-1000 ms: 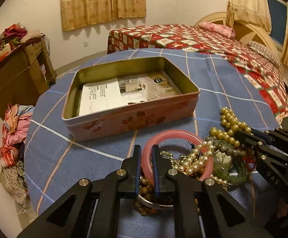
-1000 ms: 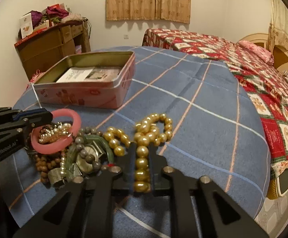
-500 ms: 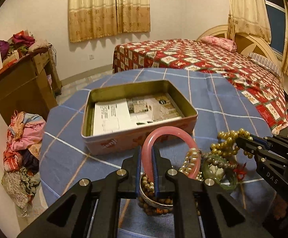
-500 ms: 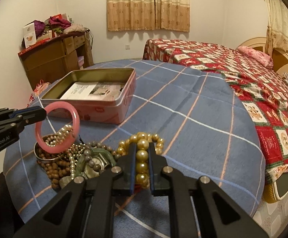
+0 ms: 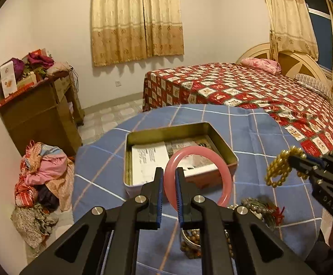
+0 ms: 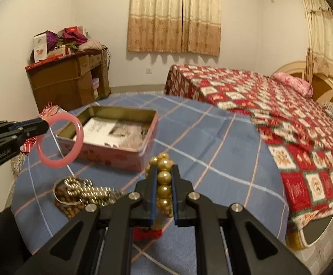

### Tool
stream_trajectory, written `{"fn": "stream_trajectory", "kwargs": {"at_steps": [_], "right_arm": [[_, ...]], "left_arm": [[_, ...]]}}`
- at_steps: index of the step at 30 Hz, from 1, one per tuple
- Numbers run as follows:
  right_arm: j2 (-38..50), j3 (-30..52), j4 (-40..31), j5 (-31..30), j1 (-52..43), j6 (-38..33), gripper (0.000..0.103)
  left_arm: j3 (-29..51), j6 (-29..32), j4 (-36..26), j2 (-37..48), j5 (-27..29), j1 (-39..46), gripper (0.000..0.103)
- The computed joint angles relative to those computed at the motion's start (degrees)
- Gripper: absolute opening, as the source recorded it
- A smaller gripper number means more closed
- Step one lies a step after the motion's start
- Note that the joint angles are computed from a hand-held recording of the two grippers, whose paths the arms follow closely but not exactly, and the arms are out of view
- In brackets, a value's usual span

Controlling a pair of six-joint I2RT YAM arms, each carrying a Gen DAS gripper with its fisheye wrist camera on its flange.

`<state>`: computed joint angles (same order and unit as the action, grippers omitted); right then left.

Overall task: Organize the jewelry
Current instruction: 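Carry the pink bangle and gold necklace into the tin and release both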

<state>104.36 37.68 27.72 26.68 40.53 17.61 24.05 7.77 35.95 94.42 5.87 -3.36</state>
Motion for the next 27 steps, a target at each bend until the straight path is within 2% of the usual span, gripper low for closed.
{"fn": "stream_trajectory", "kwargs": {"at_steps": [4, 12, 27], "right_arm": [[-1.3, 1.9, -0.7, -1.8, -0.7, -2.0, 0.013], [1.1, 8.6, -1.1, -1.5, -1.3, -7.1, 0.013], [15.8, 24.7, -3.6, -5.9, -3.6, -10.5, 0.013]], "left_arm": [[2.4, 0.4, -0.9, 0.8, -1.1, 0.1, 0.009], [8.1, 0.6, -1.5, 5.1, -5.2, 0.2, 0.009], [22.5, 0.7, -4.0, 18.4, -11.0, -0.4, 0.009]]}}
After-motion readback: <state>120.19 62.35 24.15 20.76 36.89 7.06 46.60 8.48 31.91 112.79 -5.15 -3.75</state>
